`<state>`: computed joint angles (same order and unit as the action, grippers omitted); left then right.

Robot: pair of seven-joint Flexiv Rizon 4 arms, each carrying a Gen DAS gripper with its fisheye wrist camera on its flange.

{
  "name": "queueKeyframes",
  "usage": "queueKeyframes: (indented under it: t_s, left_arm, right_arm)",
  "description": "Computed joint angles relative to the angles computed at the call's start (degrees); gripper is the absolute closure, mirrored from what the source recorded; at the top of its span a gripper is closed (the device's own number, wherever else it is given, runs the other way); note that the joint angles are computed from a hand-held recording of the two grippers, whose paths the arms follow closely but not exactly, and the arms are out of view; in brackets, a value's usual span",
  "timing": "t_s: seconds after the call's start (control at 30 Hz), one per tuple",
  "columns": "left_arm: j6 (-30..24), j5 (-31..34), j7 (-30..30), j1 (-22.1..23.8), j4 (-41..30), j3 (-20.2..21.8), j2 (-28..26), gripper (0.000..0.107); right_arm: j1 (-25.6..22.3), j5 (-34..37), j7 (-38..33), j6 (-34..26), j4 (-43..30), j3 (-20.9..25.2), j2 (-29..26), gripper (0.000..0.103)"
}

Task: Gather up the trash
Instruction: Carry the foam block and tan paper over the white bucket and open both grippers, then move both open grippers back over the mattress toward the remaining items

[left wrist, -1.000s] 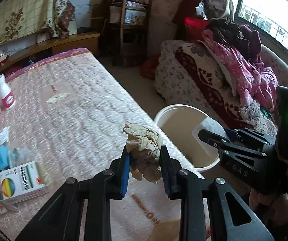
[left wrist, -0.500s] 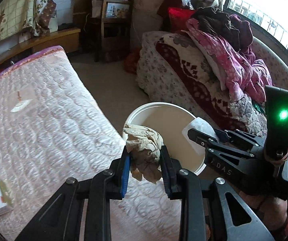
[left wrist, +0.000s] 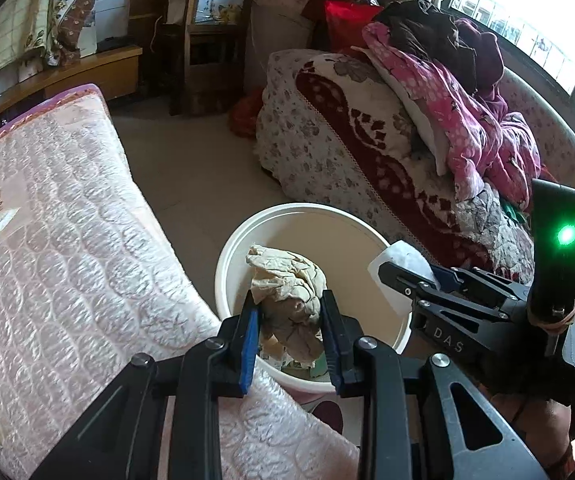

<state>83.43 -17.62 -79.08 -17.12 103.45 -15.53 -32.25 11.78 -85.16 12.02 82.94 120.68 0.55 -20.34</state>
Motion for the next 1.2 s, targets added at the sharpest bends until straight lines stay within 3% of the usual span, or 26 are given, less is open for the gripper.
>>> queueKeyframes:
  t_s: [0.27, 0.3, 0.4, 0.53, 0.6, 0.7, 1.2]
  left_arm:
    - [-1.37, -0.78, 0.39, 0.27, -2.07, -0.96, -2.29, 0.073]
    - [-1.69, -0.94, 0.53, 0.38, -2.23, -1.19, -2.48, 0.066]
    - [-0.90, -1.84, 0.96, 1.22, -1.73, -2.52, -2.67, 0.046]
    - [0.37, -2.37, 0.36, 1.54, -0.80, -2.78, -2.32, 0.043]
    - [0.48, -2.10, -0.35, 1.05, -0.48, -1.87, -1.87, 0.043]
    - [1.00, 0.11, -3.07, -2.08, -0.18, 2.89, -0.71, 0.043]
    - [3.56, 8.99, -13.99, -6.97, 5.33, 14.18, 5.38, 0.043]
  right_arm:
    - [-0.13, -0.97, 2.23, 1.29, -0.50, -1.18, -1.09, 0.069]
    - [-0.47, -1.80, 3.24, 1.50, -0.66, -1.19, -1.16, 0.065]
    - [-1.28, -3.30, 5.75, 0.63, -0.77, -0.87, -1.06, 0.022]
    - [-4.69, -11.59, 13.94, 1.43, -1.97, 0.58, -0.88, 0.022]
    - [-5.68, -11.38, 13.90, 0.67, -1.82, 1.78, -0.83, 0.022]
    - [-6.13, -9.55, 12.11, 0.61, -1.57, 2.60, -1.11, 0.022]
    - [-2.70, -8.24, 9.10, -1.86, -0.90, 3.07, -0.13, 0.022]
